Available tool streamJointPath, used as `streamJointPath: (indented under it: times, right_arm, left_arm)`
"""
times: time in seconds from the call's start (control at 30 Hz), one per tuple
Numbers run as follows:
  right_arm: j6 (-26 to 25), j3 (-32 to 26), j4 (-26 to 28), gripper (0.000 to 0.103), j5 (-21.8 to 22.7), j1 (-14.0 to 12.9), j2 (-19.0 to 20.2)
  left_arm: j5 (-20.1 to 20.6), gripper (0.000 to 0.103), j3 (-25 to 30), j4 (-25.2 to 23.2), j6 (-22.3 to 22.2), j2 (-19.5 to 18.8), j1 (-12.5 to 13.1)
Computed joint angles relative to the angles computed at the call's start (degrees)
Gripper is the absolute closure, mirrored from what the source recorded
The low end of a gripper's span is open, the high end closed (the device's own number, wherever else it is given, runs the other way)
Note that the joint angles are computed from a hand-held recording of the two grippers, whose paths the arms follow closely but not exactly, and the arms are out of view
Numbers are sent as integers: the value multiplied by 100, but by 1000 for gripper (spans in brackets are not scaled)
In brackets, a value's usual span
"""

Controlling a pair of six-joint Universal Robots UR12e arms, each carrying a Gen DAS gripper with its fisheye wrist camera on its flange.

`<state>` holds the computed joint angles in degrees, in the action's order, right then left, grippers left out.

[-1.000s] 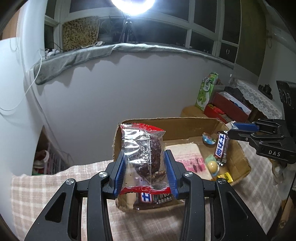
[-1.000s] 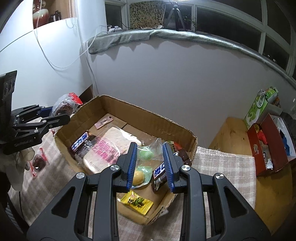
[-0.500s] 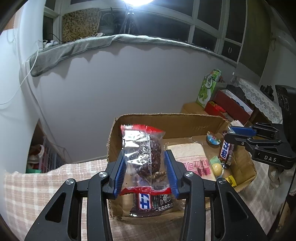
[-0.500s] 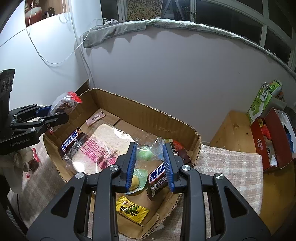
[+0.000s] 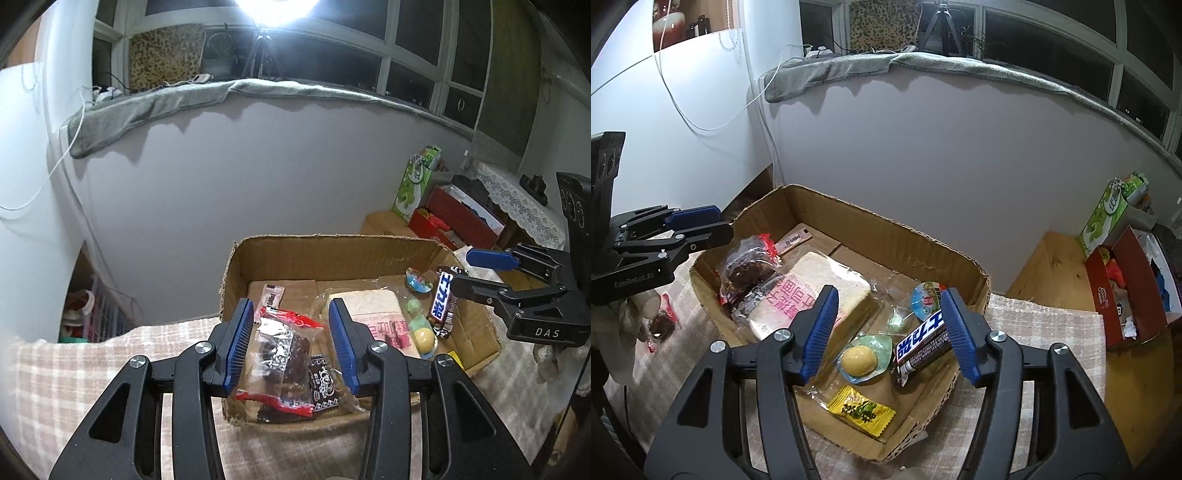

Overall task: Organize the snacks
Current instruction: 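Withdraw both tools toward the second cookie bag and green candy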

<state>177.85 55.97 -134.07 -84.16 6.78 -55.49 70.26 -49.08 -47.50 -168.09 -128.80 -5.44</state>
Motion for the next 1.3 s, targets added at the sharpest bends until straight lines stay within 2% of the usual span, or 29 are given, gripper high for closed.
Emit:
streamJointPath:
  times: [0.43, 0.5, 0.6, 0.77, 1.0, 1.07, 1.3]
  right_arm:
    - [-33, 571, -310, 42, 29, 71, -474]
    - [-16, 738, -391, 42, 58, 77, -596]
    - [13, 972, -500, 42, 116, 80, -760]
    - [41, 1409, -640, 42, 209, 80, -1041]
    - [104, 1870, -605, 42, 353, 85, -1272]
    - [133, 1977, -581, 42, 375, 95, -1316]
    - [168, 2186, -294, 42, 414, 129, -1353]
  left_arm:
    - [-142, 62, -750, 480, -115, 553, 131]
    - [-191, 61, -958, 586, -141, 693, 184]
    - [-199, 54, -1273, 786, -172, 886, 261]
    - [-229, 54, -1819, 996, -363, 1210, 452]
    - [-82, 51, -2353, 1016, -521, 1487, 627]
    - [-28, 47, -2475, 985, -514, 1549, 647]
    - [102, 46, -2702, 774, -382, 1626, 656]
